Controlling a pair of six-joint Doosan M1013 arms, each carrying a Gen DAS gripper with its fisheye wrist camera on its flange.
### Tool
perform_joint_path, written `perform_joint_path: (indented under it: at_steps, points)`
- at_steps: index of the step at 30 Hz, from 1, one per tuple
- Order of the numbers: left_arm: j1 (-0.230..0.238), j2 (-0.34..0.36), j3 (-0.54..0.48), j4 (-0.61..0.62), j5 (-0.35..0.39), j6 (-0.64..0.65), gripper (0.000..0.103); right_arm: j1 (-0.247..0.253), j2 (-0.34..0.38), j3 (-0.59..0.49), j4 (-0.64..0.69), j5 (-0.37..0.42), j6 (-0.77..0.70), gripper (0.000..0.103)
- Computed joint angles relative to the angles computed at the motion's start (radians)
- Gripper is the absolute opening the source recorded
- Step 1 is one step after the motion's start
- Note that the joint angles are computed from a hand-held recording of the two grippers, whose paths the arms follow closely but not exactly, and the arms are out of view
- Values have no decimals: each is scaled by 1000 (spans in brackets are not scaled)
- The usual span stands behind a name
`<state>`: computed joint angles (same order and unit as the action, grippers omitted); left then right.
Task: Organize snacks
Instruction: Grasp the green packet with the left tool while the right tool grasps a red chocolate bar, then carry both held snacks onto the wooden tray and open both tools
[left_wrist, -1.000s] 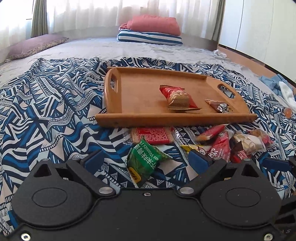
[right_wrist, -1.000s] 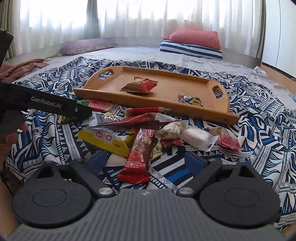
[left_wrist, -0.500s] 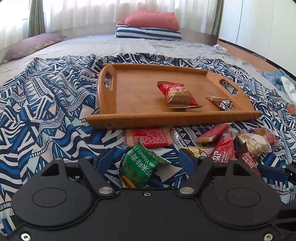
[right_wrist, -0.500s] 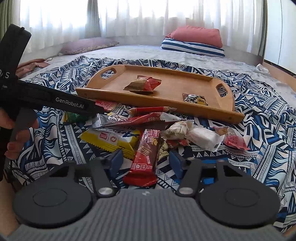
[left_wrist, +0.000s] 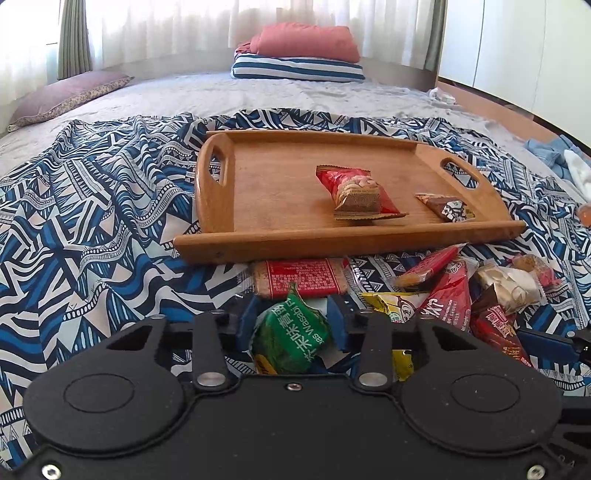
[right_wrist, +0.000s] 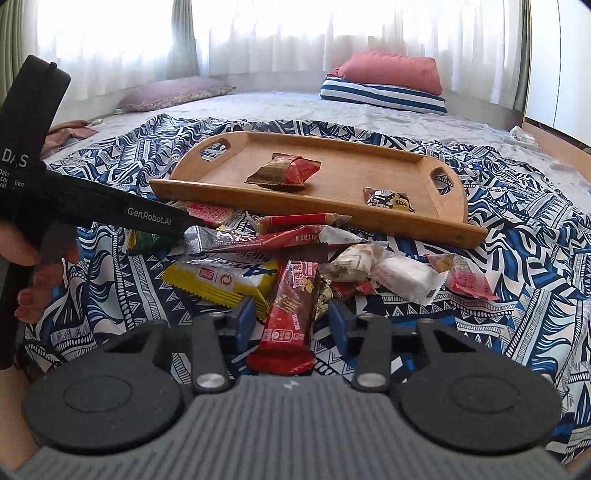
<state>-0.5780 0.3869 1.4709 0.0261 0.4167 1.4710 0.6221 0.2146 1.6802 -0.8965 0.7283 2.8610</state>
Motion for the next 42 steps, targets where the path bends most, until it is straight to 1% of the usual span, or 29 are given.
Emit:
perform_joint_path:
  at_steps: [2, 4, 5, 12, 14, 20, 21, 23, 24, 25, 26, 27, 29, 30, 31, 32, 33, 35, 36, 37, 38, 39, 40, 42]
  points:
    - [3, -5, 3, -24, -1, 13, 35, 1, -1, 1, -11, 3, 13, 35]
    - [5, -11, 8, -37, -4, 25, 25, 4, 0, -1, -22, 12, 25, 30]
    - [5, -14, 11, -36, -7, 26, 25, 5, 1, -3, -30, 19, 28, 29]
    - [3, -48, 49, -45, -39, 55, 21, 12, -7, -1, -60, 31, 71, 28]
    - [1, -61, 65, -37, -56, 57, 17, 13, -11, 1, -70, 31, 80, 27]
    - [-1, -94, 101, -73, -70, 155, 18, 27, -18, 0, -112, 59, 88, 27]
    - [-1, -98, 107, -77, -72, 164, 19, 29, -19, 1, -115, 63, 89, 27]
    - [-5, -104, 122, -34, -90, 139, 34, 30, -21, 1, -112, 68, 87, 27]
    - [-9, -106, 132, 24, -109, 93, 46, 31, -21, 1, -110, 73, 87, 27]
    - [-14, -107, 139, 102, -121, 27, 49, 31, -21, 1, -107, 76, 85, 27]
    - [-17, -106, 142, 161, -127, -20, 49, 31, -21, 2, -101, 78, 82, 27]
    - [-19, -104, 142, 181, -129, -29, 51, 31, -22, 3, -96, 78, 83, 28]
    - [-20, -96, 138, 179, -123, -16, 55, 28, -24, 5, -83, 74, 82, 29]
    - [-20, -92, 134, 174, -116, -11, 55, 28, -24, 6, -79, 75, 83, 30]
    - [-19, -87, 130, 166, -108, -4, 55, 27, -24, 7, -75, 75, 83, 34]
    - [-18, -81, 125, 148, -98, 10, 55, 27, -25, 8, -72, 77, 85, 34]
    - [-16, -77, 121, 124, -90, 30, 54, 26, -26, 10, -71, 77, 87, 34]
    - [-10, -71, 115, 47, -74, 94, 50, 25, -28, 15, -61, 71, 84, 35]
    - [-8, -68, 111, 14, -64, 119, 46, 25, -29, 17, -60, 67, 84, 37]
    - [-7, -67, 110, -7, -60, 133, 42, 24, -30, 19, -58, 62, 80, 45]
    - [-6, -67, 111, -23, -59, 144, 40, 24, -30, 20, -56, 57, 74, 48]
    - [-5, -67, 111, -44, -57, 168, 33, 24, -29, 21, -57, 56, 68, 48]
    - [-5, -68, 110, -57, -53, 187, 33, 24, -27, 20, -58, 56, 59, 48]
    - [-8, -71, 111, -45, -53, 186, 32, 25, -23, 17, -56, 55, 40, 48]
